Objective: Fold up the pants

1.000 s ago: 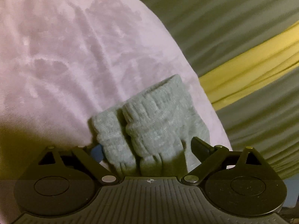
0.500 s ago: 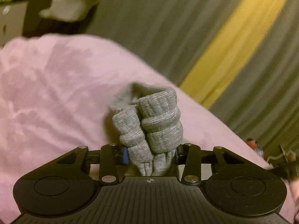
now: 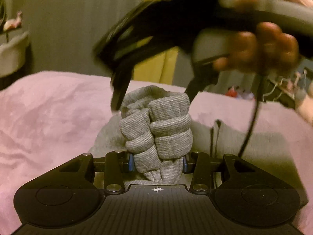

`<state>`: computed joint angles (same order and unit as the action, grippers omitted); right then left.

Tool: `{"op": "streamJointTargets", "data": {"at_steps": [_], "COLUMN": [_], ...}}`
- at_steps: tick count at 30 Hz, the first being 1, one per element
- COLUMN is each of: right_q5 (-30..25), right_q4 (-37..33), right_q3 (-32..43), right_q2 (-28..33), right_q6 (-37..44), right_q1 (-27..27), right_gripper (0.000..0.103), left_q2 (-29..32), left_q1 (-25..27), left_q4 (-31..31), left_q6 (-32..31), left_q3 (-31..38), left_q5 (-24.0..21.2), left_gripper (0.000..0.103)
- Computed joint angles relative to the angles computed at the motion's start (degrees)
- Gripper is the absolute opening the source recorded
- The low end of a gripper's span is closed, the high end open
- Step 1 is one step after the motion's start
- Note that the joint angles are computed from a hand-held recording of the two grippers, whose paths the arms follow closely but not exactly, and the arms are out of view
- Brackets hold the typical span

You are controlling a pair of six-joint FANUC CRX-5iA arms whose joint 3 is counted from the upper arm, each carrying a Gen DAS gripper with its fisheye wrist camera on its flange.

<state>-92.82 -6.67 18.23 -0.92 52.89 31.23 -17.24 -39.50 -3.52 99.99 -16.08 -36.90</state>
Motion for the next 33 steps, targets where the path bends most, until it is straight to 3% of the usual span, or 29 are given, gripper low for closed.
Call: {"op": "streamJointTargets", "data": {"at_steps": [3,4,5,6,9,14,19,26,30,33], "right_q5": [-4.33,-4.36,-3.72,-2.92,-0.01,4.47,5.75,6.07,6.69,6.88], "right_q4": [-0.17,-1.48,-3.00,-3.69,-1.89,3.05,3.92,0.16,-2.17,-5.72], "right_q3": [-0.22,-1.04,-2.17,-3.31,-7.13,-13.85,-20.34,-31.34,-36.76,-39.90], "right_q2": [2.55,2.49,1.92,1.13,-2.71,-13.27,-24.07,-36.71,-41.93,-44.37], "right_q6": [-2.96,-3.26,-3.40,-3.71,-2.92,-4.30,-7.41,-5.51,-0.55,4.02], "right_q1": [-0.38,-1.11,-1.96,-2.35,-1.44,0.19,-3.85,-19.30,-26.94,-33.35], "right_gripper": [0.100,0.095,0.085,0.050,0.042,0.040,0.040,0.039,0.038,0.039], "left_q2": [1.34,1.78,1.94,1.86,1.36,2.93,7.91,19.51,24.28,27.15], "left_q1": [-2.98,-2.93,-2.77,-2.47,-1.70,-5.81,-9.73,-17.58,-20.87,-23.46], "left_q4": [-4.59,-4.41,-3.06,-1.64,3.43,4.69,14.62,12.37,9.36,3.67], "left_q6": [0.83,-0.03,-1.17,-1.96,-5.45,-8.63,-16.75,-16.65,-14.66,-13.43], "left_q3": [2.20,2.56,2.57,2.35,1.49,3.79,5.09,13.85,18.61,22.53], "left_q5": [-1.77,-2.18,-2.58,-2.46,-1.41,0.96,2.56,-0.09,-4.41,-9.35], "left_gripper": [0.046,0.046,0.046,0.046,0.046,0.047,0.048,0.050,0.051,0.055]}}
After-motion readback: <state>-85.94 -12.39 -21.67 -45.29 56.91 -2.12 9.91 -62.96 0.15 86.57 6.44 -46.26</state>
